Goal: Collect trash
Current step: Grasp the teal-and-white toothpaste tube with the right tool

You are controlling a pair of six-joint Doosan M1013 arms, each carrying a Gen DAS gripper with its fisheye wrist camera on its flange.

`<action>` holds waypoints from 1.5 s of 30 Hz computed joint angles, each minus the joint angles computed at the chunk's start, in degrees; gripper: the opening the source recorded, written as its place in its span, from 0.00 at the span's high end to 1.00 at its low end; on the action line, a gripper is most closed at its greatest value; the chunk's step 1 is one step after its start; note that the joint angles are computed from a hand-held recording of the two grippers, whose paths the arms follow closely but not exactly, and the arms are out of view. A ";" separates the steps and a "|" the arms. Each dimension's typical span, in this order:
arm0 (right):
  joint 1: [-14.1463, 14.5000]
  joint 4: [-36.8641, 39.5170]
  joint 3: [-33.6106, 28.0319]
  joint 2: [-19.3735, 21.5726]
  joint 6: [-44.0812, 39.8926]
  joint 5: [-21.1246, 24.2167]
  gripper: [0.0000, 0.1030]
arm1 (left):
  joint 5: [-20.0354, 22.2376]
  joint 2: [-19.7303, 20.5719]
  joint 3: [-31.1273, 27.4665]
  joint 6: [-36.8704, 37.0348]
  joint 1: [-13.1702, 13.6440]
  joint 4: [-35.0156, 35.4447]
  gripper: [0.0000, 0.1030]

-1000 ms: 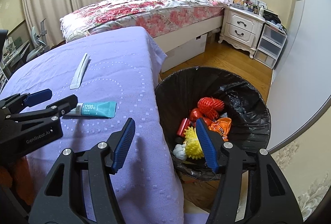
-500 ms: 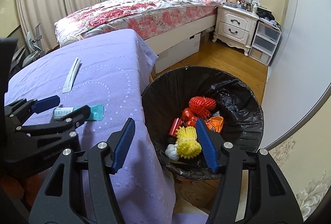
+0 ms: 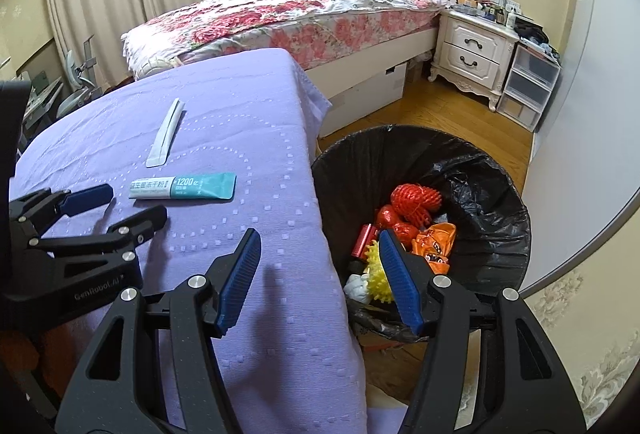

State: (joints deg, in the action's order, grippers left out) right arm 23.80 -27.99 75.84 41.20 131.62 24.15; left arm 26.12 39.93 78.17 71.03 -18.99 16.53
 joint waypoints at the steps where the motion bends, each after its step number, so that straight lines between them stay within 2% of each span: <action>1: 0.03 0.04 -0.01 0.04 -0.05 0.10 0.42 | -0.18 0.08 -0.13 0.32 -0.02 0.18 0.31; 8: 0.08 0.35 -0.29 0.24 -0.15 0.55 0.41 | 0.25 1.49 -2.43 5.68 0.25 -3.52 0.31; 11: -0.02 0.57 -0.10 0.17 -0.16 0.30 0.41 | -0.79 1.45 -2.28 10.92 0.83 -9.67 0.48; 13: -0.04 0.78 -0.10 0.20 -0.25 0.39 0.41 | -1.84 1.11 -1.56 9.96 0.65 -7.79 0.69; 16: -0.13 1.62 -0.10 0.27 -0.82 0.37 0.41 | -2.57 0.73 -0.71 7.26 0.24 -4.10 0.84; 19: -0.20 1.98 -0.04 0.20 -1.34 0.25 0.41 | -2.91 0.49 -0.23 6.26 0.34 -3.30 0.93; 24: -0.16 2.14 -0.08 0.22 -1.48 0.12 0.41 | -3.24 0.08 0.39 7.25 1.25 -6.24 0.98; 27: -0.07 2.79 -0.35 0.36 -2.26 0.29 0.41 | -2.90 -0.08 0.46 9.20 1.61 -8.58 0.98; 32: -0.06 5.33 -1.30 0.81 -4.85 0.29 0.41 | -2.78 -0.21 0.62 6.91 1.78 -6.71 0.98; 35: -0.04 7.12 -2.77 1.53 -6.93 0.95 0.41 | -2.83 -0.32 0.69 4.65 2.06 -5.08 0.86; 37: 0.08 7.82 -4.04 2.17 -7.96 1.64 0.41 | -3.19 -0.44 0.91 2.45 2.30 -3.30 0.72; 42: 0.78 9.19 -8.94 4.79 -12.15 5.46 0.41 | -3.32 -0.58 1.09 -2.97 3.00 1.05 0.58; 45: 1.16 7.79 -12.64 6.86 -12.14 9.10 0.41 | -3.26 -0.71 1.32 -3.92 3.59 1.57 0.56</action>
State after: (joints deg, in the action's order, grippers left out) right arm 24.95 -20.20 63.20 48.06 119.48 33.25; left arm 22.86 39.22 79.48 67.11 -15.40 18.10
